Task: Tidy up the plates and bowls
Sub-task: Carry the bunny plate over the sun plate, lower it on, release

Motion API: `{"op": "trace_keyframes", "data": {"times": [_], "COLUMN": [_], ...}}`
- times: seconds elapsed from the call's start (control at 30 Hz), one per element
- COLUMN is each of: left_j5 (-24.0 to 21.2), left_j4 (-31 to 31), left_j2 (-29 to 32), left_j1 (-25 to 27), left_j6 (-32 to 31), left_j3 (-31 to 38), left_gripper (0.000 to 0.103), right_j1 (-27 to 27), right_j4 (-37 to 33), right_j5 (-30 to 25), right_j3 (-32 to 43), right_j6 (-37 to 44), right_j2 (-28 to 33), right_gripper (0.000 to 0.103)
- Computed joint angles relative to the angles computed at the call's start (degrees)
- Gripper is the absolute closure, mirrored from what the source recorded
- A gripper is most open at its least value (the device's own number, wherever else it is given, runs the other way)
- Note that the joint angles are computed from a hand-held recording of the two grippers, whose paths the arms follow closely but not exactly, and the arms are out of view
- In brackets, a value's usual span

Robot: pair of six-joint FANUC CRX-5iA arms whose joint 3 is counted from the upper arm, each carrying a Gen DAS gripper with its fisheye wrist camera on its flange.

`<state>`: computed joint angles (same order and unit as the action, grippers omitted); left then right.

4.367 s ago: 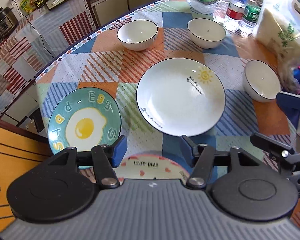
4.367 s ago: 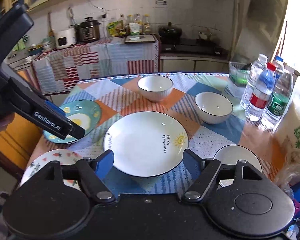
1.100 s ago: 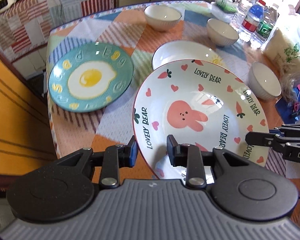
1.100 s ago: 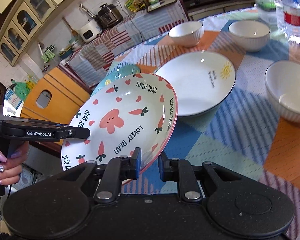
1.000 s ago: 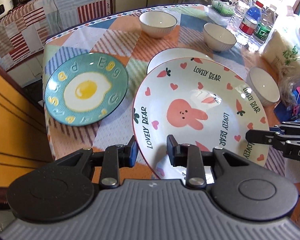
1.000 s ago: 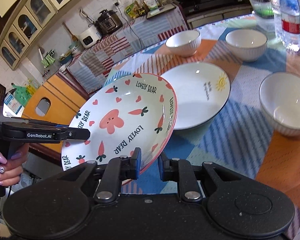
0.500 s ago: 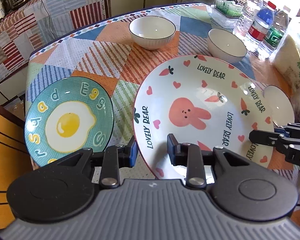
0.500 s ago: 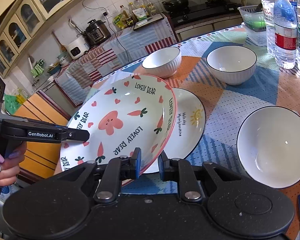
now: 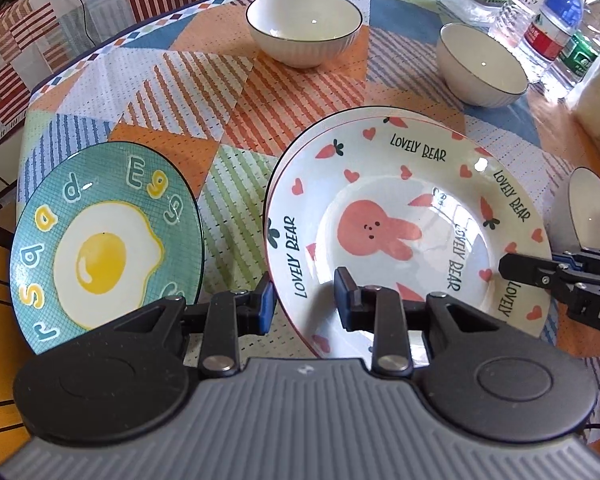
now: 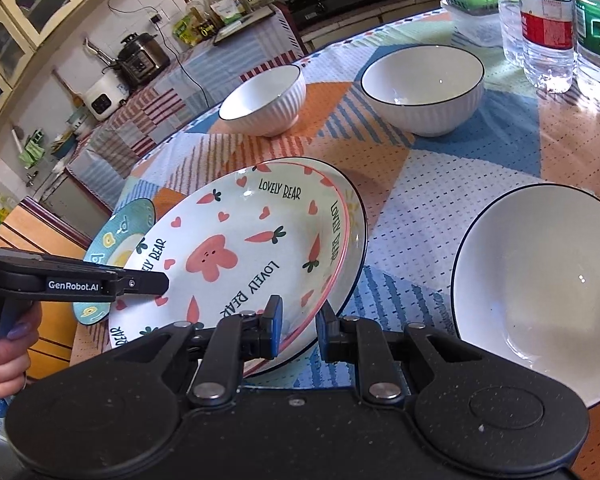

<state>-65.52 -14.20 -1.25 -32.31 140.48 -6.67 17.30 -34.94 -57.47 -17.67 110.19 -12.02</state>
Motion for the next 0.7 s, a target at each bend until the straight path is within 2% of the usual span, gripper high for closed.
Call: {"op": "trace_keyframes", "data": {"times": [0.23,0.5,0.7], "left_j5": [-0.37,-2.1,-4.0], "left_j4": [3.0,2.6,1.73], "left_j2": [1.0,2.61,2.47], "left_j1": [2.09,1.52,0.27], "left_j6": [-2.26,-1.46,-1.19], "left_j3": [-0.27,0.98,2.24], "left_gripper": [0.074,0.075,0.076], "right_j1": [5.71,18.91,23.33], "right_j4": [8.24,29.2,39.53], "right_j5": [2.41,9.34,12.76], "right_j3": [-0.28,-7.15,-11.92], "right_j6": [-6.77,-21.56,-29.67], "right_j2": [-0.09,-4.06,-6.03], "right_gripper": [0.08,0.071,0.068]}}
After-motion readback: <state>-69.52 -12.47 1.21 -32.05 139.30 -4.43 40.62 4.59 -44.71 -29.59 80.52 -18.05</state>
